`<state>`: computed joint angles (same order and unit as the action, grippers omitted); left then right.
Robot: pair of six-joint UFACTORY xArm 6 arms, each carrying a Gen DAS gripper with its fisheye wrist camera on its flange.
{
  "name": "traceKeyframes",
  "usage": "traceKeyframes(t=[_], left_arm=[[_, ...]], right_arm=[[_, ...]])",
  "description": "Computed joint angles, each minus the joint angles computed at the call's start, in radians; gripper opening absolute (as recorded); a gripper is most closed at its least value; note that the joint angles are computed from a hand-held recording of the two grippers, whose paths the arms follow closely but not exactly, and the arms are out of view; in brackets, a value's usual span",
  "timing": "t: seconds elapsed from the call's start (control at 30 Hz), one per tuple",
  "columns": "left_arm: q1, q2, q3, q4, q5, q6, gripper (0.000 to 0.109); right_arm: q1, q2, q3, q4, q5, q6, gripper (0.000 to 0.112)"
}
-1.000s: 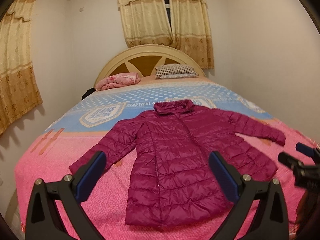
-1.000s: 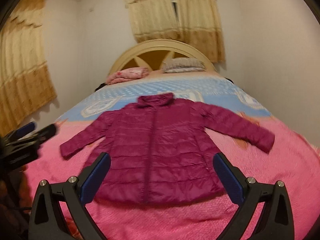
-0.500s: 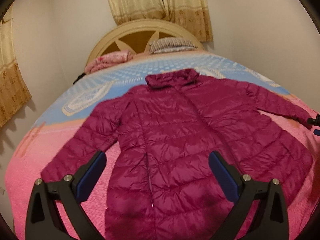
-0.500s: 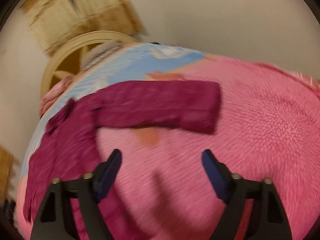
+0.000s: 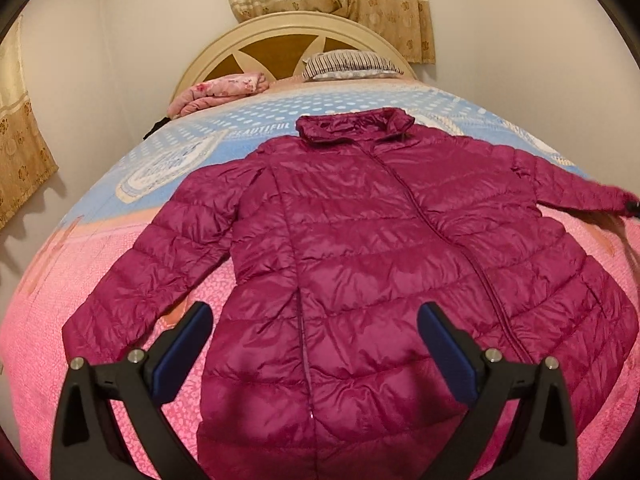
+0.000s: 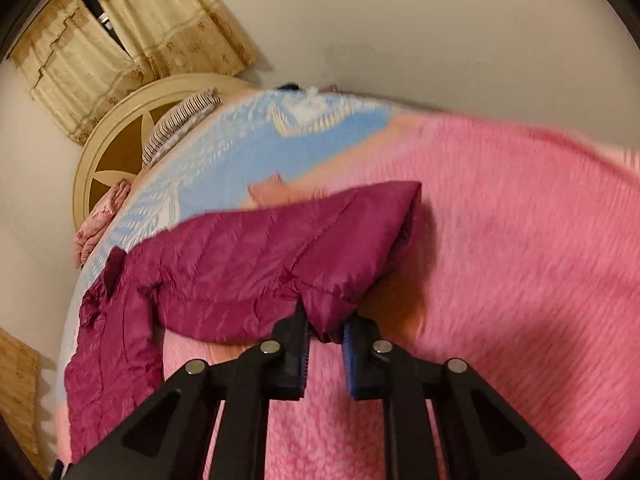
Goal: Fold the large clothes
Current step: 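Grasp the jacket sleeve cuff with the right gripper and lift it, then fold the held sleeve across the jacket body with the right gripper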
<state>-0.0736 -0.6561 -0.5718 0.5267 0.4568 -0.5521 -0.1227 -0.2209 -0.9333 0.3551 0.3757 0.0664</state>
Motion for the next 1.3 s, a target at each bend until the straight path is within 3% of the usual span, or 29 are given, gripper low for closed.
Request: traceKeyframes(t=[0.3,0.5,0.73,0.93,1.3], left_arm=[[0.049,-0.049,0.035,-0.106,-0.043,0.082,0.103],[0.096,-0.067,0.054,-0.177,-0.061,0.134,0.103],[0.156,-0.091,0.087,-0.249,-0.072,0.196,0.103],[0.2,-0.085,0.091,-0.283,-0.071,0.225,0.103],[0.234,-0.056,0.07,-0.282,-0.071,0.23,0.103]], right_arm=[[0.097,-0.049,-0.161,-0.389,-0.014,0.16,0.01],[0.256,-0.049,-0.28,-0.718,-0.012,0.282,0.01],[0.46,0.012,-0.385,-0.941,0.023,0.306,0.01],[0.59,0.074,-0.42,-1.059,0.027,0.309,0.01],[0.66,0.156,-0.367,-0.97,-0.013,0.269,0.01]])
